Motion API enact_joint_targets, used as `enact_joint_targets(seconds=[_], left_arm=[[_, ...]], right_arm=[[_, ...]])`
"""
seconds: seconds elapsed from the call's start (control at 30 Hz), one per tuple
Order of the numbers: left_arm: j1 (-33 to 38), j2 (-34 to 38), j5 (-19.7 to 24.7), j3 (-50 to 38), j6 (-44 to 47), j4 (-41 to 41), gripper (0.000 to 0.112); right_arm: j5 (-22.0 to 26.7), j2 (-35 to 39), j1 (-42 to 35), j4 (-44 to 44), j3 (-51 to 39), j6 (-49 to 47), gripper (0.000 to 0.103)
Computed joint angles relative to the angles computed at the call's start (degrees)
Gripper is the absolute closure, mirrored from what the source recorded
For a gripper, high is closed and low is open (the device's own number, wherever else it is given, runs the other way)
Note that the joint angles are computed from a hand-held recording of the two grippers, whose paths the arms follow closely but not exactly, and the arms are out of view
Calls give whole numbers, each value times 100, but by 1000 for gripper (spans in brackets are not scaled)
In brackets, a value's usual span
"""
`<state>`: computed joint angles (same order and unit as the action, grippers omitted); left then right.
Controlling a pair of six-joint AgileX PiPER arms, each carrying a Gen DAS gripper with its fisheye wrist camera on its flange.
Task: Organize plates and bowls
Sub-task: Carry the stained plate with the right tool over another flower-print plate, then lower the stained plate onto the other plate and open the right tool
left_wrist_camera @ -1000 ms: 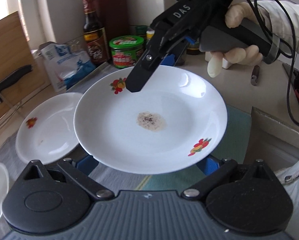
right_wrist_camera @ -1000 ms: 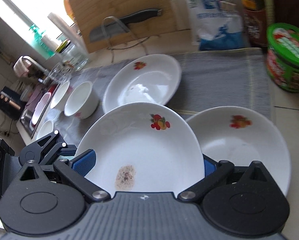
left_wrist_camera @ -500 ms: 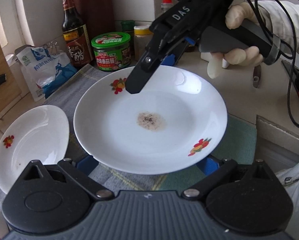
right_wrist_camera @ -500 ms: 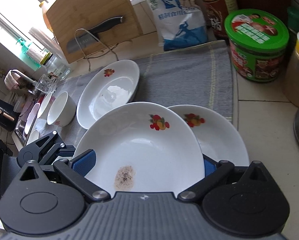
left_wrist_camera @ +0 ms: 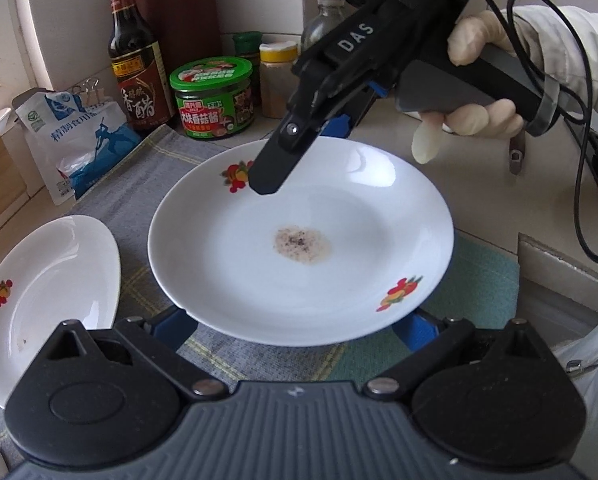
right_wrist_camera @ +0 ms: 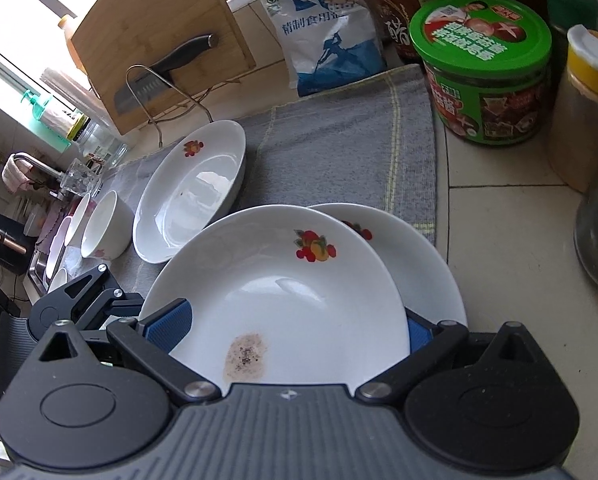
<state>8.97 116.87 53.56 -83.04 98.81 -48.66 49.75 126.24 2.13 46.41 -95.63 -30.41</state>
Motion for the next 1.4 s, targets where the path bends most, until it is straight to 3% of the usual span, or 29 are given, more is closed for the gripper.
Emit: enact_joint_targets(seconds=[0.83, 1.4], left_arm=[[22, 360, 335, -388, 35, -76, 11], [74, 474, 466, -458, 174, -199, 9]], right_arm=[[-309, -324, -110, 107, 533, -9, 0], [-868, -836, -51, -70, 1222, 249, 0]])
